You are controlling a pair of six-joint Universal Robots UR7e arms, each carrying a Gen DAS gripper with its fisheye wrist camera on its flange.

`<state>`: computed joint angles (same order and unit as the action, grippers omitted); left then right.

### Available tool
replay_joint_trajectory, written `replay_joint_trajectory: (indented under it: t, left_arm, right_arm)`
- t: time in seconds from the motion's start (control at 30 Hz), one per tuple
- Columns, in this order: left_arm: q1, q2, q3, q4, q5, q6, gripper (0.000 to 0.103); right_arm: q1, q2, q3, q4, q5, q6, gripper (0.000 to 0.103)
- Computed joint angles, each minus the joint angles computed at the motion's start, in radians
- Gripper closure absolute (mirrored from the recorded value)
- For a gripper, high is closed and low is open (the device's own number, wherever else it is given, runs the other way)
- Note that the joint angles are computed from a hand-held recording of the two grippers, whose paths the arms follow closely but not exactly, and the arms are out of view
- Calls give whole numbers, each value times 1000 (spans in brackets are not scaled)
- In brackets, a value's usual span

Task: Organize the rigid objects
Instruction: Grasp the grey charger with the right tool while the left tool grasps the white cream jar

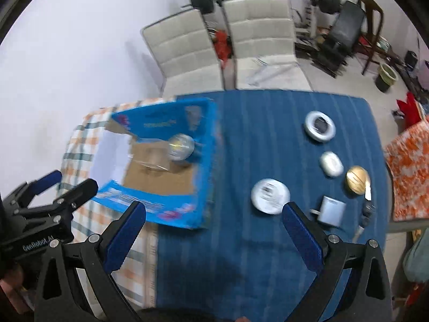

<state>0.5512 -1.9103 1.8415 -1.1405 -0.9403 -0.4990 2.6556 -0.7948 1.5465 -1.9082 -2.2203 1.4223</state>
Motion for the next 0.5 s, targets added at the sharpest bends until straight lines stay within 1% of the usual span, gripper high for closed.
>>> replay_joint_trajectory:
  t: [0.03, 0.1, 0.13, 0.23, 0.37, 0.43, 0.5]
  left_arm:
    - [-13, 4, 24, -14, -16, -4, 1]
    - [-33, 20, 88, -68, -68, 10, 1]
    - [-42, 34, 117, -90, -91, 15, 1]
    - [-58, 78, 199, -170, -145, 41, 1]
    - [-26, 172, 280, -281, -195, 68, 1]
    - [-2, 224, 309, -325, -195, 77, 1]
    - [26, 285, 333, -358, -173, 82, 1]
  right_arm:
    - [0, -32, 40, 13, 10, 27, 0]
    - [0, -110, 136, 43, 34, 119, 0]
    - [-2, -139, 172, 43, 40, 152, 0]
    - [-24, -262, 321, 51, 94, 289, 0]
    - [-63, -389, 503, -11, 129, 387, 0]
    - [-89, -439, 586, -49, 140, 412, 0]
    - [-121, -457, 646, -98, 145, 418, 0]
